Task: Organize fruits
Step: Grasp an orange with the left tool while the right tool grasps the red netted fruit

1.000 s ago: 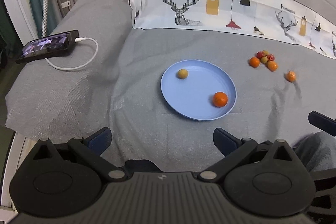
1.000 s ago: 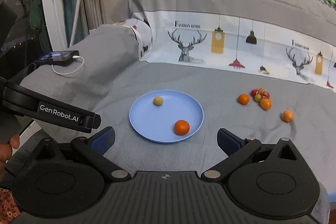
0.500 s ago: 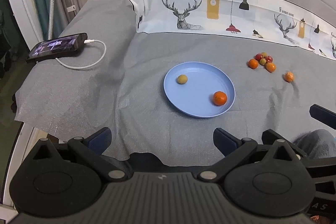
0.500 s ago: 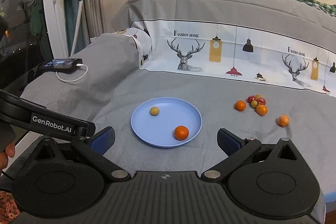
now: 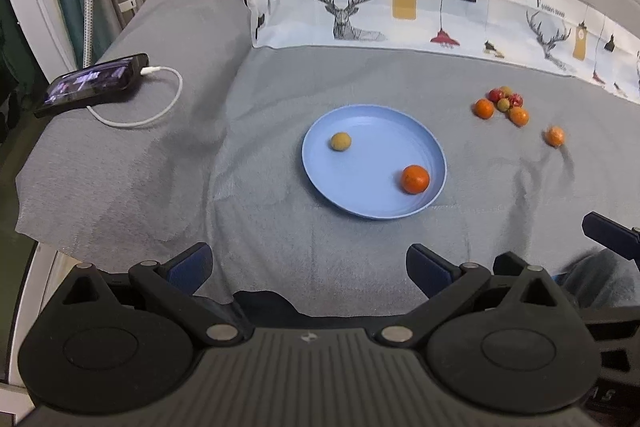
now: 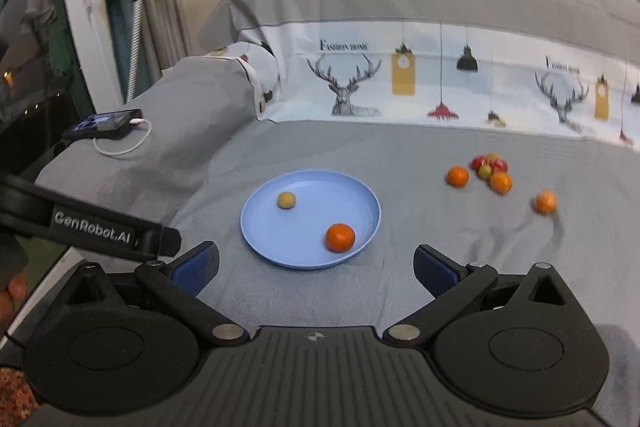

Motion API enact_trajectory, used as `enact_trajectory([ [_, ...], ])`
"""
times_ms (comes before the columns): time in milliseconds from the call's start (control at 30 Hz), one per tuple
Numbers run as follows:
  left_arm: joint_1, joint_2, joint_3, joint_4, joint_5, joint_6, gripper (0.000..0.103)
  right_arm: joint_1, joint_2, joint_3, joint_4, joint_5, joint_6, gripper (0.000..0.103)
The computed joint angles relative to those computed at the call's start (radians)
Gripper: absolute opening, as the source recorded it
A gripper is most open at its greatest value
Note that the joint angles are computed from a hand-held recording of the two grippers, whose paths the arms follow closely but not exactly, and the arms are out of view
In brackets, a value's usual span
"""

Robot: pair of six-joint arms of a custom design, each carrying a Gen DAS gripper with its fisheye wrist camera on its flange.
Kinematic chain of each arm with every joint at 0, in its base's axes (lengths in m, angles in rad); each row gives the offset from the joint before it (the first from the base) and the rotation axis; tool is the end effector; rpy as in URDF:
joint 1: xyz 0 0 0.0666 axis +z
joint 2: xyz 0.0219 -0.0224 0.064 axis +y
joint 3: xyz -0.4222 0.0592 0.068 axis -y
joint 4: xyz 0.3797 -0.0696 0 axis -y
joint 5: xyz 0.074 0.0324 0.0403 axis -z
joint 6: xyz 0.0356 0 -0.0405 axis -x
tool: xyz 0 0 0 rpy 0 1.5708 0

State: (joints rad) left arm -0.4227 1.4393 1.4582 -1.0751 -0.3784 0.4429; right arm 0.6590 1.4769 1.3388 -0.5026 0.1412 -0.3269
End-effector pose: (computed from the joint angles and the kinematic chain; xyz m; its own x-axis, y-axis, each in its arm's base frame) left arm 0.4303 -0.1796 0.4719 -0.8096 -0.0725 -0.5825 -0.1456 0.9861 0.0796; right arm 0.4093 0.3102 0.4396 -0.6136 -0.0731 -0.7862 -0.3379 0.9242 0.1778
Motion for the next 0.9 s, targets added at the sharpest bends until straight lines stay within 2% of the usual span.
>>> enact_trajectory([
  [233,0.007,0.073,0.057,-0.041,0.013,-0.004,0.103,-0.045,0.041,0.009,-0.026,-0.055,-0.081,0.102],
  [433,0.011,0.188,0.176,-0.077,0.036,-0.022,0.103,-0.105,0.064,0.003,-0.022,-0.002,-0.138,0.102],
  [533,0.018,0.270,0.270,-0.102,0.102,-0.030,0.103,-0.149,0.082,0.001,0.000,0.030,-0.141,0.102],
  [633,0.023,0.362,0.381,-0.137,0.181,-0.033,0.103,-0.200,0.122,0.020,0.027,0.100,-0.131,0.102],
  [767,0.008,0.482,0.525,-0.136,0.161,-0.081,0.103,-0.270,0.199,0.077,0.062,0.156,-0.129,0.102],
  [900,-0.004,0.616,0.680,-0.149,0.142,-0.089,0.103,-0.328,0.298,0.181,0.027,0.113,-0.157,0.102],
])
